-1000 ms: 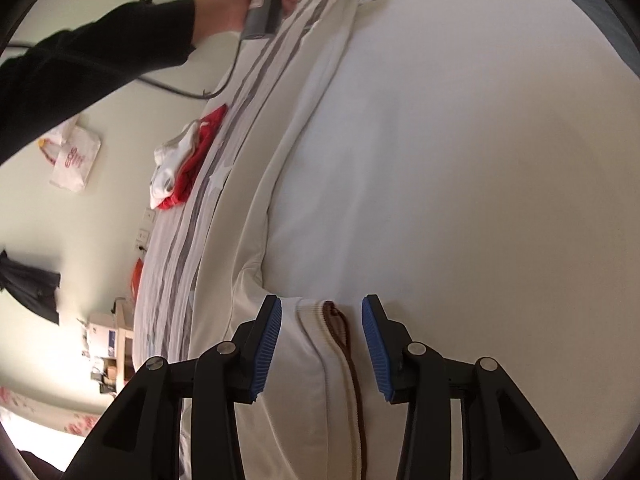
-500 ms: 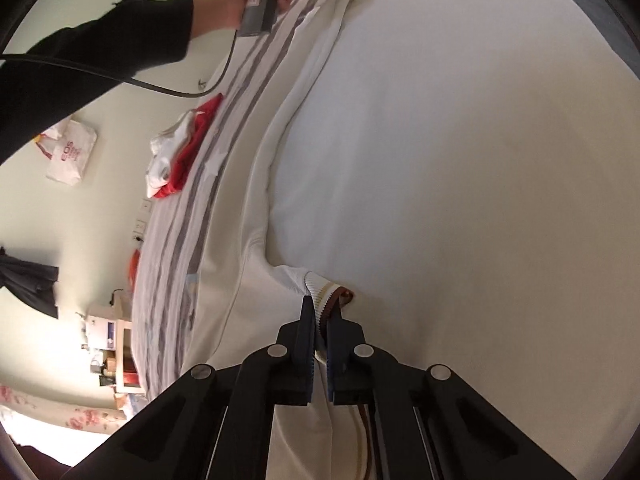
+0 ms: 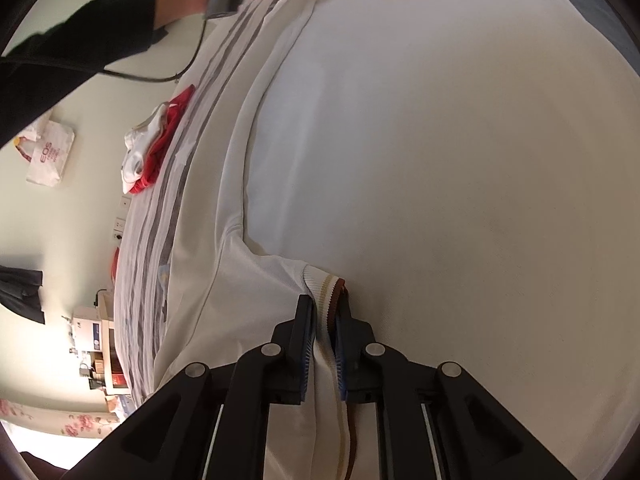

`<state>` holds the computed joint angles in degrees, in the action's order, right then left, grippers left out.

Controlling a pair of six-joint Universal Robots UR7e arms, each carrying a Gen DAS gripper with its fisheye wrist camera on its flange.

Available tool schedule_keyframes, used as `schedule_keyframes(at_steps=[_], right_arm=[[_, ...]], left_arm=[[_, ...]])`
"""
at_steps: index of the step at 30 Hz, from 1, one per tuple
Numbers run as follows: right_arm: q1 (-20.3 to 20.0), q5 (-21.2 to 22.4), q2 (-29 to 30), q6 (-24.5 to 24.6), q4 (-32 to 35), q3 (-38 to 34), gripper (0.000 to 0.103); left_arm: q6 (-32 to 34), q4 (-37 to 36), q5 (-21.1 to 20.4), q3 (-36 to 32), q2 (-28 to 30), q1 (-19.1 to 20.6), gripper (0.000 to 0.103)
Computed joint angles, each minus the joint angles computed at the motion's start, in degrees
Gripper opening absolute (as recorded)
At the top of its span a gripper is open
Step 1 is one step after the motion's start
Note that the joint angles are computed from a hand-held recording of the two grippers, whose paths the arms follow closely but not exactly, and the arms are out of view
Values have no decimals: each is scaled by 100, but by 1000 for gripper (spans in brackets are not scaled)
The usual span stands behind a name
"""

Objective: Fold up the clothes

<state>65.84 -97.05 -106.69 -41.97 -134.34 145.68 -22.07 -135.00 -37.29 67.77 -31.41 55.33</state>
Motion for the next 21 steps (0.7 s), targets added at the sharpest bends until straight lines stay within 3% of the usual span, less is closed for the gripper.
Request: schedule_keyframes(at_steps=[6, 10, 15, 18, 21], right_arm=[[-20, -59, -206, -6, -80, 78, 18], [-27, -18, -333, 59, -200, 100, 20], [38, 20, -499, 215, -291, 111, 24], [212, 5, -449, 331, -346, 125, 24], [484, -45, -185, 586, -588, 122, 24]], left_arm=[[-536, -368, 80, 2090, -1302, -436, 37], [-1971, -119, -311, 3941, -2351, -1082, 37], [-4413, 781, -1225, 5644, -3137, -2383, 37], [-5531, 916, -2062, 6195, -3210, -3291, 37], [-6187, 759, -2789, 6430, -3053, -4077, 37]])
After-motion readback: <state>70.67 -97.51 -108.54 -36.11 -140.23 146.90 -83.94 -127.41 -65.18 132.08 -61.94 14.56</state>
